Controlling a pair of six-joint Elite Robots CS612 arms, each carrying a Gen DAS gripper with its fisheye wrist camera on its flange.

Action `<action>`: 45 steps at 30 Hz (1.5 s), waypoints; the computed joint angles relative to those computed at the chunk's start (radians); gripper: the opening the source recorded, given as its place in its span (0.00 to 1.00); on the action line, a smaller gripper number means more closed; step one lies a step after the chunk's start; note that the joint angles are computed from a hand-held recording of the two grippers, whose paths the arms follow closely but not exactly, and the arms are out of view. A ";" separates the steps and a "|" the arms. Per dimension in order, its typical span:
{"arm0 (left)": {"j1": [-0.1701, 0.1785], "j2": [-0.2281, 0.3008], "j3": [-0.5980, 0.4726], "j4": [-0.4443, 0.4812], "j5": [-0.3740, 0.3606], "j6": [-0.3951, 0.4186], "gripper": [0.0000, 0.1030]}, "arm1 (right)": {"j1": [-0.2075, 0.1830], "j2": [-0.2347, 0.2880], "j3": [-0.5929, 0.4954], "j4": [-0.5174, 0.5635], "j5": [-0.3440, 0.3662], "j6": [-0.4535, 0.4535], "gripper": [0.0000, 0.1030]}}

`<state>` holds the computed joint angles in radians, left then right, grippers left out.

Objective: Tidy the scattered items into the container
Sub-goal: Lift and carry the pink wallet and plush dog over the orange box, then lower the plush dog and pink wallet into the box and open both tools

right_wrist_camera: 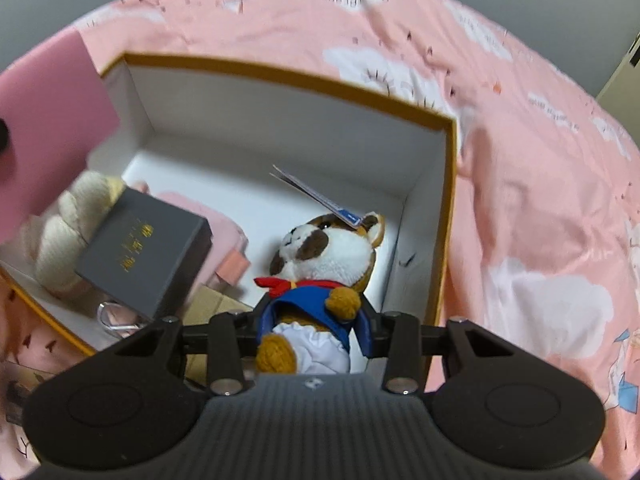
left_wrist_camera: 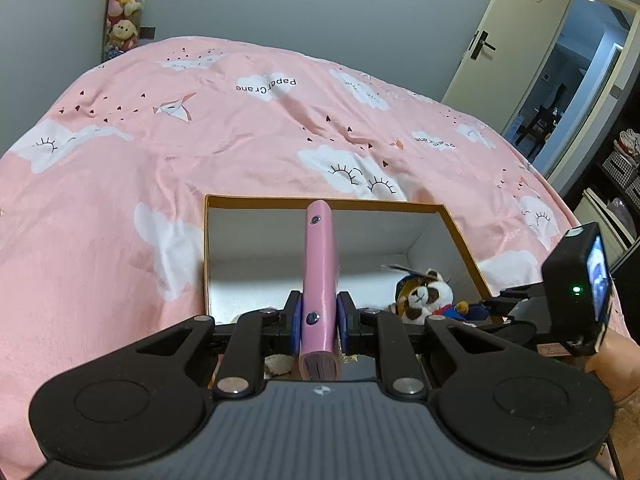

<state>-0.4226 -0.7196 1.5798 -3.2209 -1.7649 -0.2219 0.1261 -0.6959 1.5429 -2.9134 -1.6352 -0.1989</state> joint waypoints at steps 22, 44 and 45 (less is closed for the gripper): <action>0.000 0.042 -0.088 0.057 0.061 0.085 0.20 | 0.001 -0.008 -0.023 0.149 -0.025 -0.094 0.16; -0.111 0.167 -0.196 0.084 0.386 1.023 0.20 | -0.021 -0.042 0.044 -0.009 0.032 -0.079 0.18; -0.115 0.172 -0.193 0.069 0.395 1.064 0.20 | -0.022 -0.041 0.043 -0.009 0.033 -0.078 0.18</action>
<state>-0.5374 -0.5476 1.3864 -3.1523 -1.3697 0.8418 0.1042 -0.7364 1.5858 -2.9227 -1.6019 -0.2765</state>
